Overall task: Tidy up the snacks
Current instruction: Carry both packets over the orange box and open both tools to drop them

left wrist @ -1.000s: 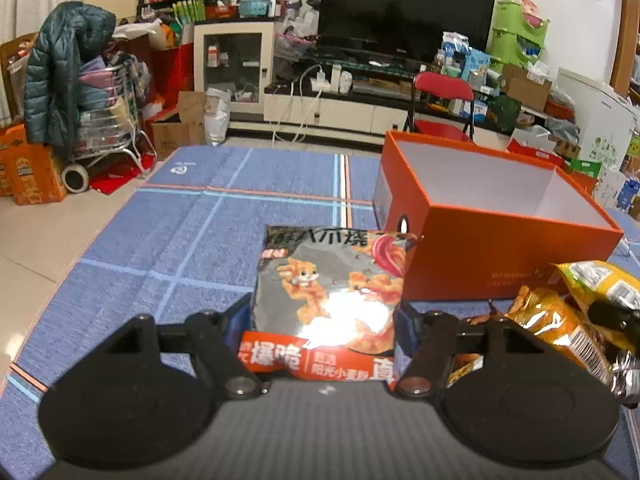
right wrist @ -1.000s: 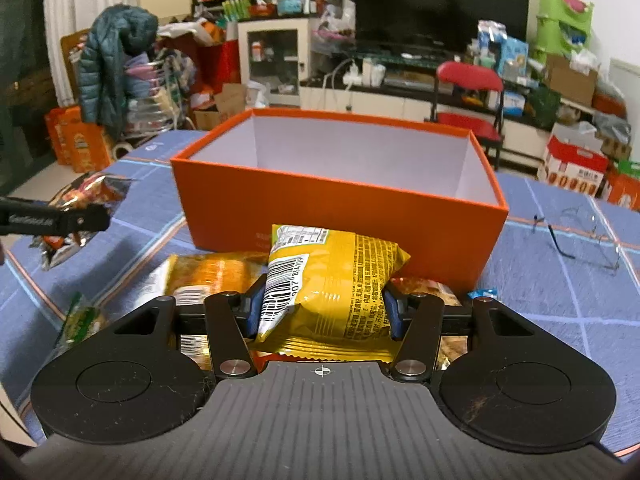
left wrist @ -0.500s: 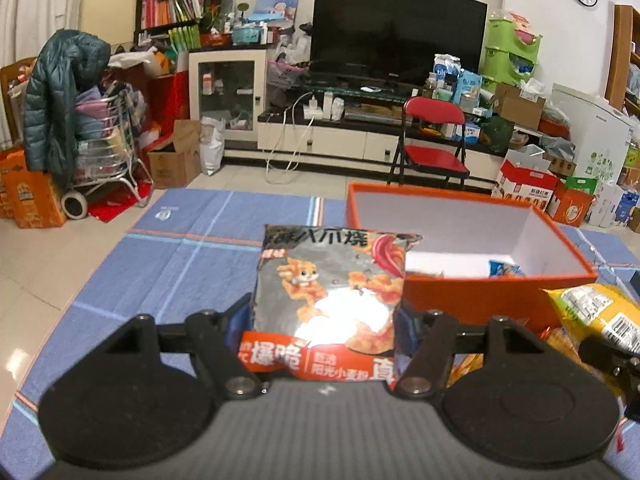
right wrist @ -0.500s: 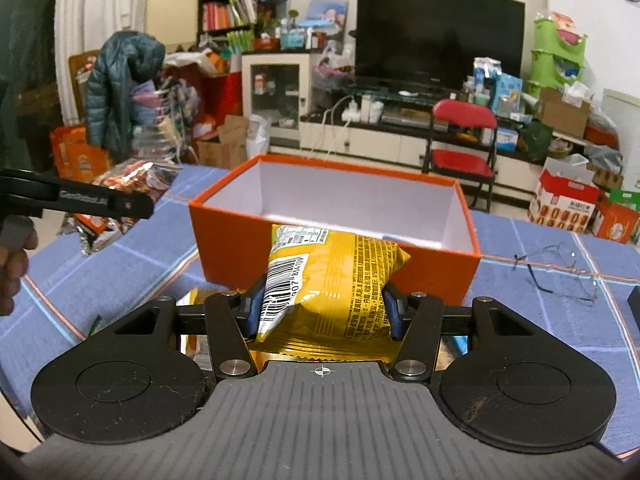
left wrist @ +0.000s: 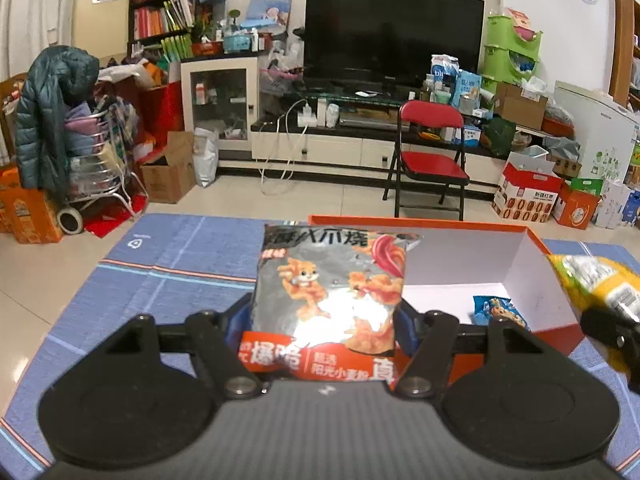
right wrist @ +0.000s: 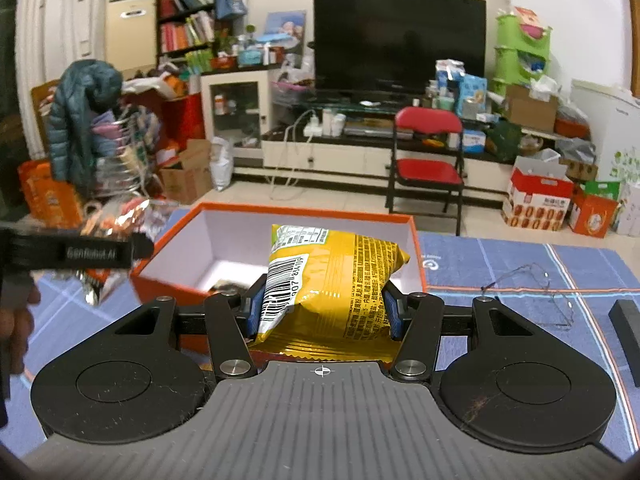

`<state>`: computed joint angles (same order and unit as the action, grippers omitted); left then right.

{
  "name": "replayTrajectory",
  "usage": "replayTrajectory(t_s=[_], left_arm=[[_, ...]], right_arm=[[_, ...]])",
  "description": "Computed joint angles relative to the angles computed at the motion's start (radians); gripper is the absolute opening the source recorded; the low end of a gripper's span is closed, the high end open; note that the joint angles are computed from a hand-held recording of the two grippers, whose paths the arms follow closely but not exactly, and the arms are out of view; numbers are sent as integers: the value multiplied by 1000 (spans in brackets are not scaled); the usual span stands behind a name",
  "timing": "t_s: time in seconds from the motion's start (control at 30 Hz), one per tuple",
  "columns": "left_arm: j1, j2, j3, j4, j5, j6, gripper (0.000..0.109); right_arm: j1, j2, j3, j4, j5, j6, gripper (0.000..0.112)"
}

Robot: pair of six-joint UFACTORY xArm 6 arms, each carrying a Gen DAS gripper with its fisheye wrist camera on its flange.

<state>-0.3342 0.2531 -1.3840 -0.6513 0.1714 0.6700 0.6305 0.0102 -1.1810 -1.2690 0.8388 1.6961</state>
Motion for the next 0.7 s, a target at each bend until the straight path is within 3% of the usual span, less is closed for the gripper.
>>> replayTrajectory(t_s=[0.3,0.7], left_arm=[[-22,85,-103,181,-21,-126,66],[-39,172,-206,247,31,-205,66]], right_arm=[[-100,82,-97,22,-88,-31,41],[-168,167,-172,61,-138,-61,41]])
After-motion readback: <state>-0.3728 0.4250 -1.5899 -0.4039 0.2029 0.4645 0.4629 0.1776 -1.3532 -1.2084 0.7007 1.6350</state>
